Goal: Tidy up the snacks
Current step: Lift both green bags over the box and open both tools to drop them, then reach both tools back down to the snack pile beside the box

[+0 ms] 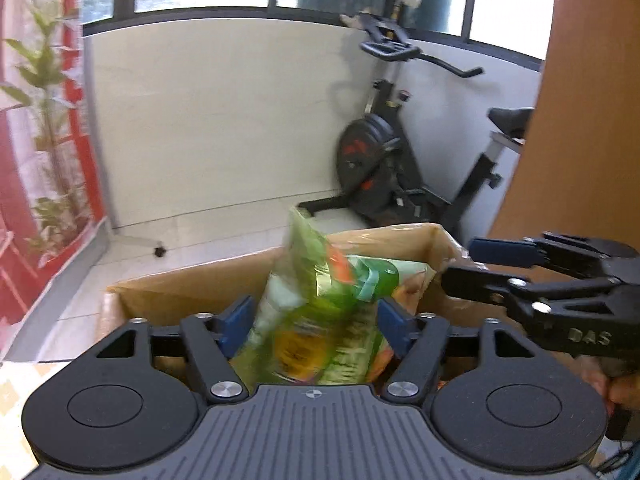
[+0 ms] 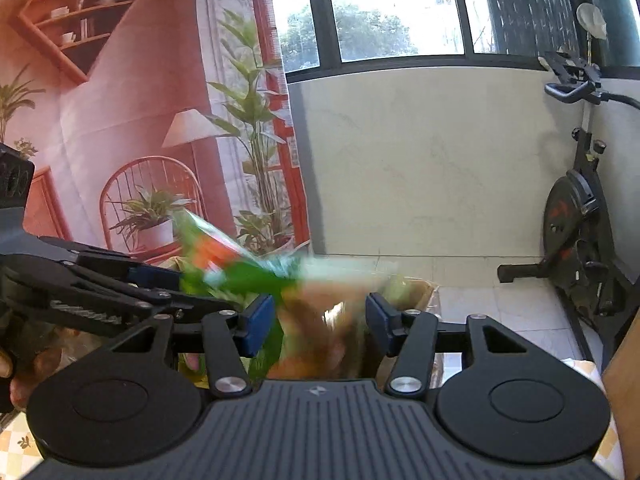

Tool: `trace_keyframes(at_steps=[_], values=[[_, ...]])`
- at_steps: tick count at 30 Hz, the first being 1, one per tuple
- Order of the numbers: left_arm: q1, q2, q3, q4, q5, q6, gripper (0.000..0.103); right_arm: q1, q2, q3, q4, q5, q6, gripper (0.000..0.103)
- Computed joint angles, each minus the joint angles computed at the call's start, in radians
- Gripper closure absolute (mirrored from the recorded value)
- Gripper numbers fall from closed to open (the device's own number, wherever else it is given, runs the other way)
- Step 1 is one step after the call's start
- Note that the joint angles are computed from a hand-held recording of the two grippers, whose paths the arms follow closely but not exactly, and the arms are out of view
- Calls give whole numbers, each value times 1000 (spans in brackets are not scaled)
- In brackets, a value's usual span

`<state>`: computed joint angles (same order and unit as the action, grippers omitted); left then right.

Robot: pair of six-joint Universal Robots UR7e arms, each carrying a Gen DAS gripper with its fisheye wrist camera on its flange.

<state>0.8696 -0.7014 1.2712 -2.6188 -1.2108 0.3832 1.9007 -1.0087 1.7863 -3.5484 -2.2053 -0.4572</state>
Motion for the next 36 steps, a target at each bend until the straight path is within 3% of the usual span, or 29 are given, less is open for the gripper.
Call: trace_keyframes(at_steps=[11,17,27,36], values=[[-6,-80,61,-49,-30,-51,31,41,-19,62,-69,-53,-3,48],[-16,-186,193,-118,-33,-35,31,79,-27,118,-135,-79,9,48],[-12,-351,385,-188,27,-68,32,135,-36,242,-276,-104,48,48],[14,-461,578,-251,45,-99,31,176,3,328,-416,-146,30,47]])
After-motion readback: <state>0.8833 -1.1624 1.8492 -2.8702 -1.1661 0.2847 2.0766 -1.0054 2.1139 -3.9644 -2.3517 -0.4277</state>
